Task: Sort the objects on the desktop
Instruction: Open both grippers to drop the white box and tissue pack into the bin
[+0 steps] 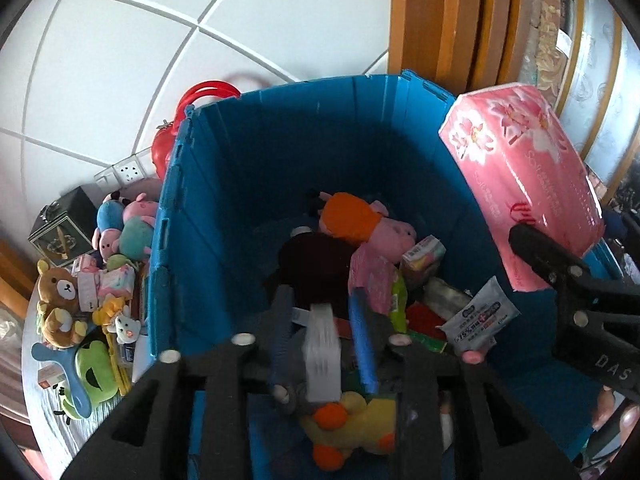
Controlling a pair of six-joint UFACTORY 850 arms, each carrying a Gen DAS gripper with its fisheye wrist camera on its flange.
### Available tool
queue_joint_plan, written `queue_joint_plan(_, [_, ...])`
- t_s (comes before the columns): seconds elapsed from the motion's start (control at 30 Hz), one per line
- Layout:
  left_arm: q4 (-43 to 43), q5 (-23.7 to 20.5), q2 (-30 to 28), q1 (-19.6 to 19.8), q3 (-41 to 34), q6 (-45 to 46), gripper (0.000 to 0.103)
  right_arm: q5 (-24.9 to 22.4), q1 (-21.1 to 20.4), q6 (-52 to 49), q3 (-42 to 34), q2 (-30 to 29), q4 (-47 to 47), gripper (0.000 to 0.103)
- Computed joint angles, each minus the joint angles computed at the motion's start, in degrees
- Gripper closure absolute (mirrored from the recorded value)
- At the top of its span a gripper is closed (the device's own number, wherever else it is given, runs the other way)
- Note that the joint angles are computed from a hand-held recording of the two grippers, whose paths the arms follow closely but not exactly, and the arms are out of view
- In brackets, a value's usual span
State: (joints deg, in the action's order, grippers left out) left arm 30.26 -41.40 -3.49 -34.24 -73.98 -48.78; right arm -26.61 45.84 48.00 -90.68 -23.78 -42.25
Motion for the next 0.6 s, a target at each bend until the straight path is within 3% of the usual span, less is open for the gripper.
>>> queue_joint_plan(0.03, [1.3,-0.1,0.2,-0.1,0.2,-1.5,0.051,-0.7,0.1,0.0,-1.0,-0.6,-0.4,0.018])
queue_joint_plan(0.1, [2.9,0.0,0.7,-0.2,0.6,-3.3,0.042,-1.5,0.2,-1.2,-2.8,-1.6,0.6,0.017])
queue_joint_plan(0.27, [3.6,0.2,1.3,-0.3,1.0,-3.8,0.041,-0.1,0.0,-0.4,-4.2,-2.8,0.1,0.013])
queue_joint_plan(0.33, [3.4,0.3,1.3,-0.2,1.1,-3.8,0.041,-0.9,0.5,6.3,-3.9,-2.6,-6.8,0.001])
queue_joint_plan(0.6, [4.6,0.3,2.0,-0.9,1.9,-4.8,0.041,-2.5,1.5,13.1,-0.1,0.8,-13.9,0.0])
